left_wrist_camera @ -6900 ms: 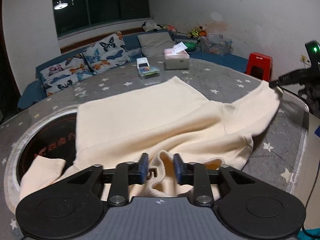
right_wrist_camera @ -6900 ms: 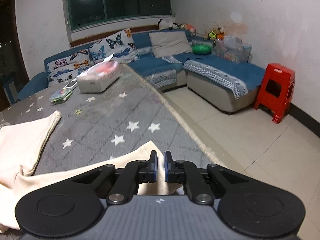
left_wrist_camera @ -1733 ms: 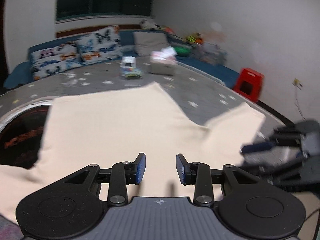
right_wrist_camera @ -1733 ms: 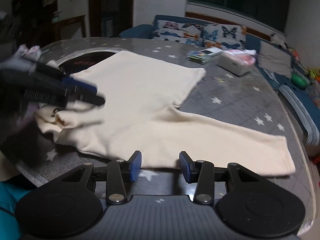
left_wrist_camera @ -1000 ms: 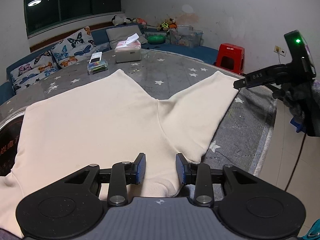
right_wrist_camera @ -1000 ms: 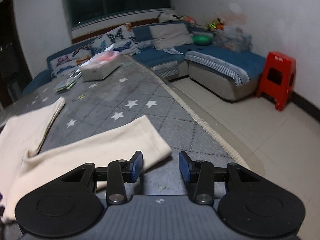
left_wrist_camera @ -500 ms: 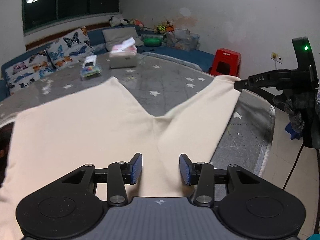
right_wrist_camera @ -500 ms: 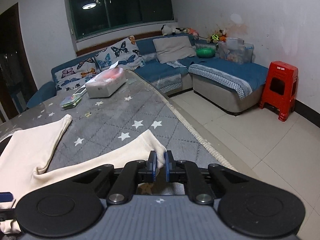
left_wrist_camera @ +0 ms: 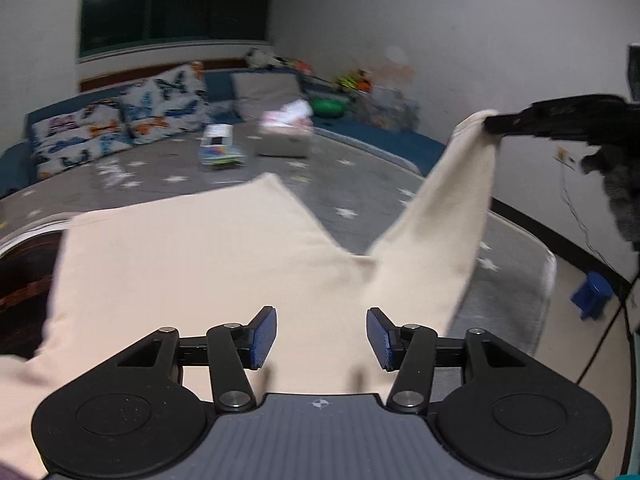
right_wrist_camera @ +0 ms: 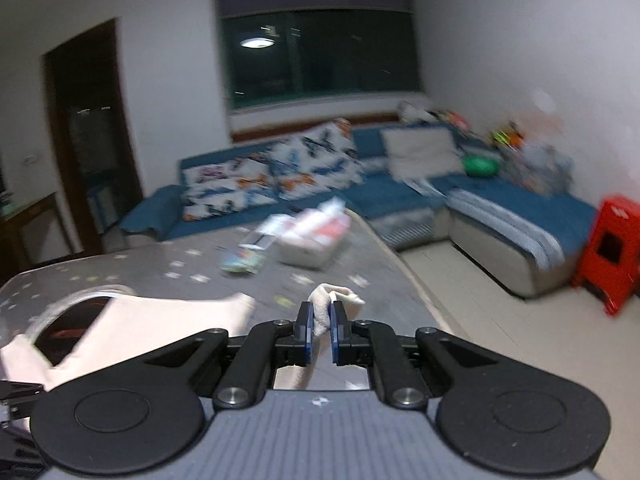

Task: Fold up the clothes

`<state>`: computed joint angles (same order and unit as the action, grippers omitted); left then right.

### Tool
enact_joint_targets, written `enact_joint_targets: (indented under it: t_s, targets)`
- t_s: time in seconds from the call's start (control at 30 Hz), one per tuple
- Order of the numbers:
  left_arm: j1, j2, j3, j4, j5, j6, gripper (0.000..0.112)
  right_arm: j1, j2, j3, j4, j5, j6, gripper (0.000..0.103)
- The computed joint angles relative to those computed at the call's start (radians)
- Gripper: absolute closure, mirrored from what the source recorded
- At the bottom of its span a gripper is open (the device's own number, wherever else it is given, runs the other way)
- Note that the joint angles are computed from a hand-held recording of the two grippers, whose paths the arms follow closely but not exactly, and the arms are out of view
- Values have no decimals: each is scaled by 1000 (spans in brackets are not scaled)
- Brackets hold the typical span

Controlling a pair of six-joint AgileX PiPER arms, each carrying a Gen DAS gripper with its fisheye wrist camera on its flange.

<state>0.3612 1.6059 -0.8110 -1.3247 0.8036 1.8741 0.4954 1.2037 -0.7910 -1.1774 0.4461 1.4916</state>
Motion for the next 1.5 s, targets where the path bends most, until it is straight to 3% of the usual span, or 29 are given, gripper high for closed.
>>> enact_joint_targets:
  t_s: [0.17, 0.37, 0.73, 0.83, 0.97, 1.17, 1.33, 1.5]
  targets:
    - [159, 10, -18, 1, 42, 6, 56, 119, 85, -165, 71, 3, -142, 95]
    - [318, 40, -45, -4, 97, 5, 55, 220, 278, -382, 225, -65, -356, 95]
    - [451, 83, -66, 24, 122, -28, 55, 298, 631, -685, 769, -110, -889, 95]
    - [447, 88, -69, 25, 112, -38, 55, 304, 669, -689, 935, -127, -1034, 93]
    - [431, 86, -61, 14, 99, -32, 55, 297, 661, -652, 1022, -155, -1113, 88]
    - [382, 82, -60, -14, 62, -22, 57, 266, 549, -539, 872, -123, -1022, 85]
    - [327, 80, -51, -45, 30, 2, 69, 235, 473, -400, 785, -77, -940, 84]
    - [270, 80, -41, -57, -5, 24, 72, 213, 425, -256, 759, -107, -877, 84]
